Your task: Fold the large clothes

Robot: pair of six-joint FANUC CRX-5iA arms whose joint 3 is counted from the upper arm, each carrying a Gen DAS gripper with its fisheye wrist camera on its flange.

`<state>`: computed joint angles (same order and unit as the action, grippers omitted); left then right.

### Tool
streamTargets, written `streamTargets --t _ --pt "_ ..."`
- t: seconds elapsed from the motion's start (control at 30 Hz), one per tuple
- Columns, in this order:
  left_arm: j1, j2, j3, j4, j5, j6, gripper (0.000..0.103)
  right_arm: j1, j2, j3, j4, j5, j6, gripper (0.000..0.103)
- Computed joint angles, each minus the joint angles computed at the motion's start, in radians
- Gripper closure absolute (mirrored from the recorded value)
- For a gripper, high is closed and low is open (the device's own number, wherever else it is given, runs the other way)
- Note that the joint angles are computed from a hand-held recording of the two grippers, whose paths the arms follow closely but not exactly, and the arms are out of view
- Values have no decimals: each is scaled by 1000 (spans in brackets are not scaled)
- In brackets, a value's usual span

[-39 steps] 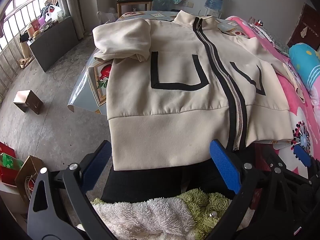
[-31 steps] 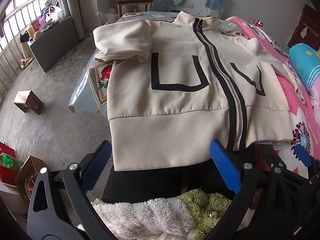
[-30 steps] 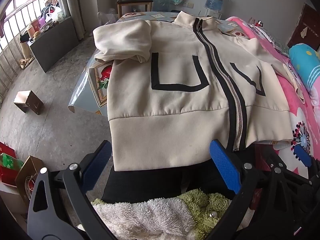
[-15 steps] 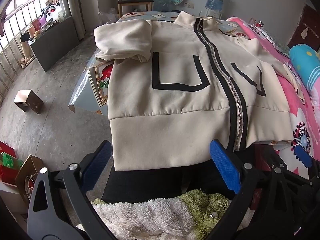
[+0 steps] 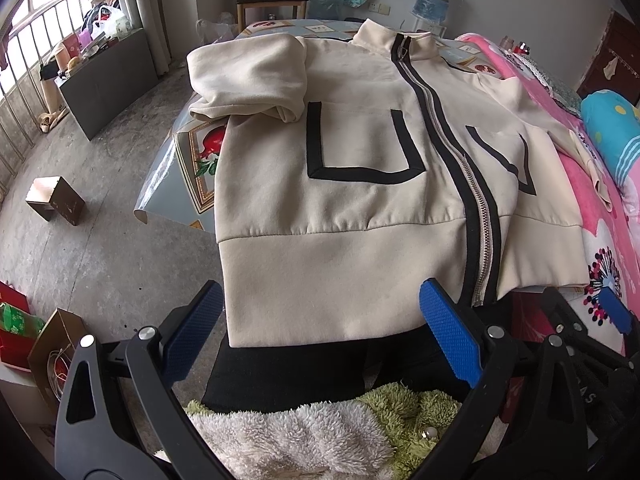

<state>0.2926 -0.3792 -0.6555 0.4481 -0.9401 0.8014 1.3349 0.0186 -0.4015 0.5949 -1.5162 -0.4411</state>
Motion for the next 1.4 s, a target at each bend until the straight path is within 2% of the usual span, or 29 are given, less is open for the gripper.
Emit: streamTargets --t 0.17,0.37,0.43,0.53,0.57,0.63,0.7,0.73,0.8,0.87,0.97,1.03,1.13,1.23,1.3,1.37,1.4 --pt "-8 44 11 3 27 3 8 -21 -6 -6 15 9 13 5" --pt "-9 108 47 2 112 -16 8 -85 -9 -1 79 47 113 5" --pt "1 141 63 29 134 -41 8 -121 -18 0 121 101 169 5" --pt "-4 188 91 64 217 -96 8 -211 -52 -8 184 288 251 5" --pt "-5 197 92 86 240 -127 8 -258 -55 -9 212 384 277 5" --pt "-7 231 97 186 270 -227 8 -322 -37 6 226 506 323 5" --pt "-5 259 66 402 268 -427 8 -392 36 90 159 584 466 5" --pt "-5 286 68 510 235 -518 8 -422 67 125 121 623 541 5" --pt "-20 325 83 597 225 -575 8 -474 148 206 49 662 652 5" --pt "-48 369 147 530 238 -519 8 -510 203 256 4 687 715 5" --pt "-82 455 246 447 201 -463 8 -541 293 337 -35 641 794 6" --pt "-113 520 325 339 207 -369 8 -560 345 389 -62 592 859 6" --pt "-148 571 383 222 243 -289 8 -599 379 435 -151 592 965 6" --pt "-158 599 410 167 260 -263 9 -618 400 459 -185 560 1053 6" --pt "-164 612 437 100 274 -216 33 -631 409 466 -209 556 1110 6" --pt "-167 629 483 18 267 -144 48 -649 399 460 -257 590 1145 6" --pt "-168 635 500 -13 267 -117 60 -650 392 453 -258 593 1151 5"
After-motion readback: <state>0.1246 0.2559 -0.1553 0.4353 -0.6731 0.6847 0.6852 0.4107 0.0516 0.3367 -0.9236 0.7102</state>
